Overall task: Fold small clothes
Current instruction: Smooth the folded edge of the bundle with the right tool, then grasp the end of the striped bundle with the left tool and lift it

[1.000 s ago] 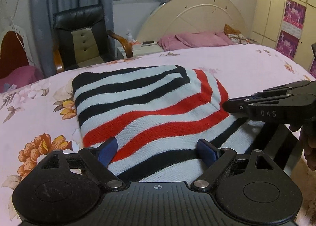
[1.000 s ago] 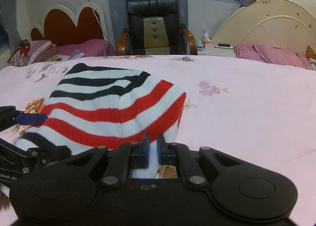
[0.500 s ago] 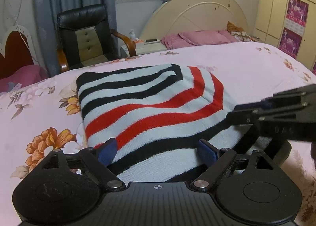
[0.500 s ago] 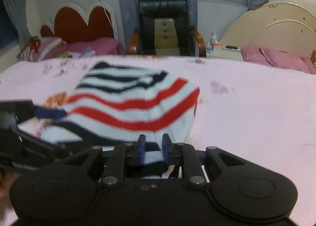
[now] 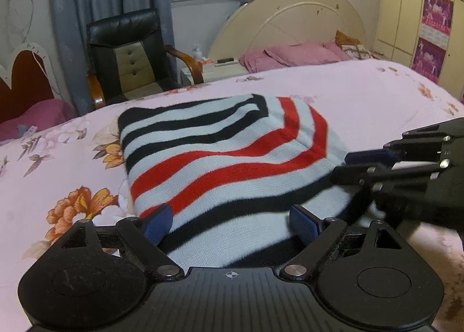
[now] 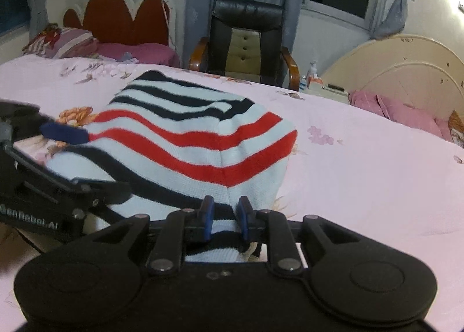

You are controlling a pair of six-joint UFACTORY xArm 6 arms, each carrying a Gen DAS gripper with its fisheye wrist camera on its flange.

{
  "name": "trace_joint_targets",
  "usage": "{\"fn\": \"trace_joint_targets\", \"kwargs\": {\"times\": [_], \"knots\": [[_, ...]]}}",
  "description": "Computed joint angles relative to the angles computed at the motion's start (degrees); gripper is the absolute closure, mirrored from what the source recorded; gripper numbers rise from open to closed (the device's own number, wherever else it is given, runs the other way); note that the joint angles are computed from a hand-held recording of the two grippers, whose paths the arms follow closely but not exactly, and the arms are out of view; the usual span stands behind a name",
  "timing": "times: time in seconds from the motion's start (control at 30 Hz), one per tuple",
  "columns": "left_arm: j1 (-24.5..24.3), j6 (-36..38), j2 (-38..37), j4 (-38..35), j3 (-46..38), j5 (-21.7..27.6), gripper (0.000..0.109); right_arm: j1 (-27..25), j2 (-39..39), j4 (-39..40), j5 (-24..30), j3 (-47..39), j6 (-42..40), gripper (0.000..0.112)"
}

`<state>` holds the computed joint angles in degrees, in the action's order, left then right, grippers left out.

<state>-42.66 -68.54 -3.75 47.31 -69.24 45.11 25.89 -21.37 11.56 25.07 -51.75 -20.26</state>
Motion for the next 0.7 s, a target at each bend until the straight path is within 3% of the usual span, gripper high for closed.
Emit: {"fn": "trace_joint_targets", "kwargs": {"times": [0.1, 0.27, 0.4, 0.43, 0.47, 0.5, 0.53, 0.6, 0.7], "knots": [[-0.9, -2.5, -3.5, 0.6, 3.6, -0.8, 0.022, -0.8, -4.0, 6.7, 1.0, 1.9, -2.3, 0.093], [-2.5, -2.5, -5.4, 0.3, 7.3, 1.5, 0.022, -1.1, -8.5, 5.6, 0.0, 7.6, -4.2, 0.092], [-0.9, -6.2, -9.8, -0.3, 12.1, -2.1, 0.022, -0.8, -7.7, 2.6, 1.5, 5.9, -1.4, 0.090], [-0.3, -7.7, -11.2, 0.5, 13.4, -2.8, 0.022, -1.1, -7.9, 4.3, 2.6, 4.9, -2.0, 0.083], [1.1, -9.2, -12.9, 0.5, 15.3, -4.9, 0.022, -1.8, -8.0, 8.2, 3.2, 4.3, -4.0, 0.072], [2.9, -10.2, -14.1, -0.6, 17.0, -7.8, 0.022, -3.1, -7.9, 13.1, 3.3, 3.6, -6.1, 0.039], [4.9, -11.6, -15.3, -2.5, 18.9, -11.2, 0.021, -4.3, -7.5, 16.8, 3.2, 3.3, -7.7, 0.019], [9.9, -14.3, -17.7, -7.3, 23.7, -20.2, 0.021, -8.7, -3.9, 25.5, 9.2, -0.8, -9.9, 0.030], [15.3, -13.4, -18.6, -18.9, 30.2, -33.9, 0.006, -17.5, 4.9, 39.5, 25.6, -9.0, -10.7, 0.032]]}}
